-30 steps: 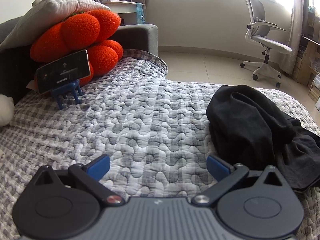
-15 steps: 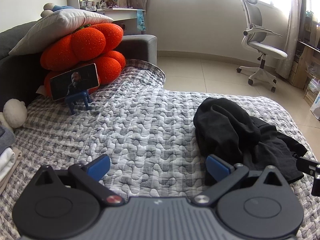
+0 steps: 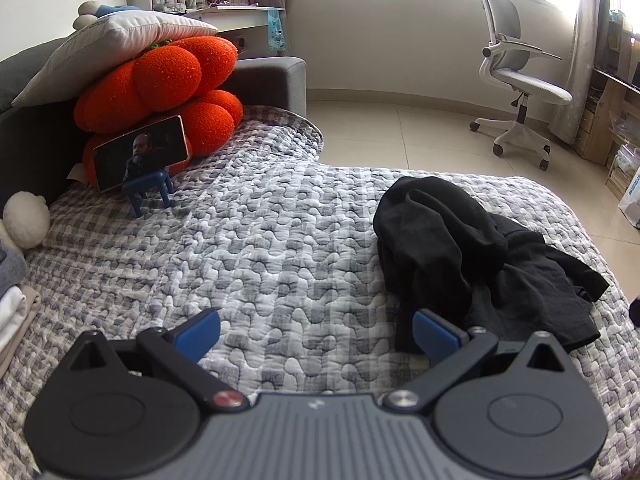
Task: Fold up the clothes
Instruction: 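Move both grippers toward the crumpled black shirt on the bed, then grasp the black shirt edge with the left gripper while the right gripper grasps another edge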
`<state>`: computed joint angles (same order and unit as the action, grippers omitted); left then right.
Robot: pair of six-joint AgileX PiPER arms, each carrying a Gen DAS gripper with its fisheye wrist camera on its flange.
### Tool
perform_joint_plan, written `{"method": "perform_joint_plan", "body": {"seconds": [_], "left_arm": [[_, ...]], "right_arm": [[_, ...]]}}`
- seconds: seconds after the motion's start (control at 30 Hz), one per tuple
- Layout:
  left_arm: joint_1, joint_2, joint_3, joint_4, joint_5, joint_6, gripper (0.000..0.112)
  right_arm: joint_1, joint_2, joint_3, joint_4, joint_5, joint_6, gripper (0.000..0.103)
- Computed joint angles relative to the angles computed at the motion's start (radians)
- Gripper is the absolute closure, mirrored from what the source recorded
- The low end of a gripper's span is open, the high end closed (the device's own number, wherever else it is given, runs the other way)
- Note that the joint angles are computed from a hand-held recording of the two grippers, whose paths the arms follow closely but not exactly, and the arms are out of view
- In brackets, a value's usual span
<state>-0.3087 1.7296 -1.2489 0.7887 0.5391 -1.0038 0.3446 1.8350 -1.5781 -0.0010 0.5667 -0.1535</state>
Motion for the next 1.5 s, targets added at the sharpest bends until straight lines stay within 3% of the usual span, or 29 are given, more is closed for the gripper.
{"method": "perform_joint_plan", "body": {"seconds": [0.43,0.63,0.83,1.0,1.1,1.13,1.2,1.23,1.3,1.33,1.37,1.43,1.5], "left_arm": [[0.003,0.062,-0.053,-0.074,-0.007,0.038,0.010],[0.041,0.109,-0.102,-0.200,-0.022,0.183,0.010],[0.051,0.154,-0.162,-0.243,-0.024,0.272,0.010],[0.060,0.208,-0.234,-0.357,-0.028,0.443,0.010],[0.053,0.268,-0.317,-0.376,-0.008,0.512,0.010],[0.047,0.292,-0.350,-0.354,0.005,0.511,0.010],[0.040,0.342,-0.421,-0.357,0.035,0.549,0.010],[0.041,0.359,-0.442,-0.370,0.035,0.571,0.010],[0.044,0.394,-0.487,-0.388,0.041,0.604,0.011],[0.055,0.402,-0.497,-0.422,0.036,0.636,0.013],[0.065,0.410,-0.507,-0.456,0.032,0.669,0.023],[0.094,0.410,-0.504,-0.560,0.007,0.755,0.047],[0.129,0.397,-0.488,-0.685,-0.010,0.849,0.091]], "right_arm": [[0.019,0.064,0.073,-0.072,-0.165,0.141,0.000],[0.004,0.099,0.074,-0.122,-0.223,0.235,0.000],[-0.020,0.149,0.033,0.012,-0.223,0.121,0.000],[-0.034,0.201,-0.027,0.062,-0.219,0.032,0.000],[-0.054,0.265,-0.121,0.152,-0.169,-0.108,0.001],[-0.062,0.295,-0.170,0.178,-0.132,-0.148,0.004],[-0.079,0.379,-0.314,0.214,0.000,-0.188,0.024],[-0.088,0.418,-0.379,0.243,0.059,-0.208,0.030],[-0.102,0.482,-0.483,0.296,0.152,-0.248,0.056],[-0.103,0.493,-0.502,0.307,0.165,-0.263,0.063],[-0.102,0.490,-0.499,0.313,0.156,-0.282,0.080],[-0.102,0.457,-0.453,0.332,0.107,-0.320,0.088],[-0.114,0.408,-0.393,0.400,0.054,-0.393,0.092]]}}
